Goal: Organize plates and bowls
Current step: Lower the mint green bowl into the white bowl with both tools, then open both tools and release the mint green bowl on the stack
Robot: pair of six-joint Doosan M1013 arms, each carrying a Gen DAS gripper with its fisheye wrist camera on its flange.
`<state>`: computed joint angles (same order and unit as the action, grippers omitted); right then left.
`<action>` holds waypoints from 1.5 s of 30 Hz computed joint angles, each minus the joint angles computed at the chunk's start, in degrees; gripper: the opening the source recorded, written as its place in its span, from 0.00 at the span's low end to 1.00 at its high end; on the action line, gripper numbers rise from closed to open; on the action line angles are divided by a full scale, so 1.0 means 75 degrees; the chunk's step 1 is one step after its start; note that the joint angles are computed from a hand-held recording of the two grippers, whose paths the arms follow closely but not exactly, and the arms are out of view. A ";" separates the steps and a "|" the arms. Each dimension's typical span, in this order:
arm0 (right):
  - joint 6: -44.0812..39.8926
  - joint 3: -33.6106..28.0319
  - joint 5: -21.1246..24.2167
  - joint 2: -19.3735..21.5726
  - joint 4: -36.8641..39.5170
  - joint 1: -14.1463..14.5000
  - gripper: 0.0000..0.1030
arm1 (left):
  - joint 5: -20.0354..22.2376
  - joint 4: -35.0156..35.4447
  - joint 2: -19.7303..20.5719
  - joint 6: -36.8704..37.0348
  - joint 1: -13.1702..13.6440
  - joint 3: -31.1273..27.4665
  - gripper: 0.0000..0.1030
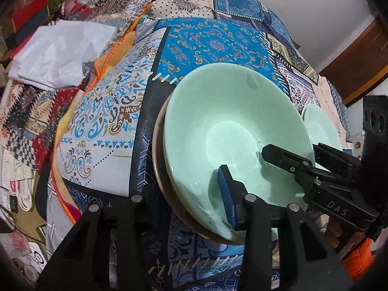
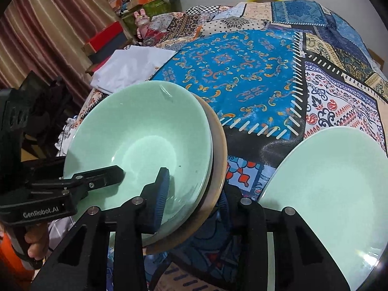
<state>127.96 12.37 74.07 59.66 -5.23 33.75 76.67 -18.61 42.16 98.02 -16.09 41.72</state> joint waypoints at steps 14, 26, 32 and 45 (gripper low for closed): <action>0.0482 0.0776 -0.0561 -0.0466 -0.0160 -0.0028 0.31 | -0.0284 0.0387 -0.0074 0.0041 -0.0164 -0.0198 0.40; 0.1015 0.1931 -0.1313 -0.1317 -0.1134 0.0034 0.31 | -0.0383 0.0143 -0.0144 0.0249 -0.0341 -0.0578 0.40; 0.1387 0.2642 -0.1628 -0.1791 -0.1628 0.0039 0.31 | -0.0464 0.0071 -0.0201 0.0399 -0.0505 -0.0672 0.40; 0.2302 0.4164 -0.2079 -0.2745 -0.2516 0.0048 0.31 | -0.0386 -0.0148 -0.0295 0.0669 -0.0878 -0.0687 0.40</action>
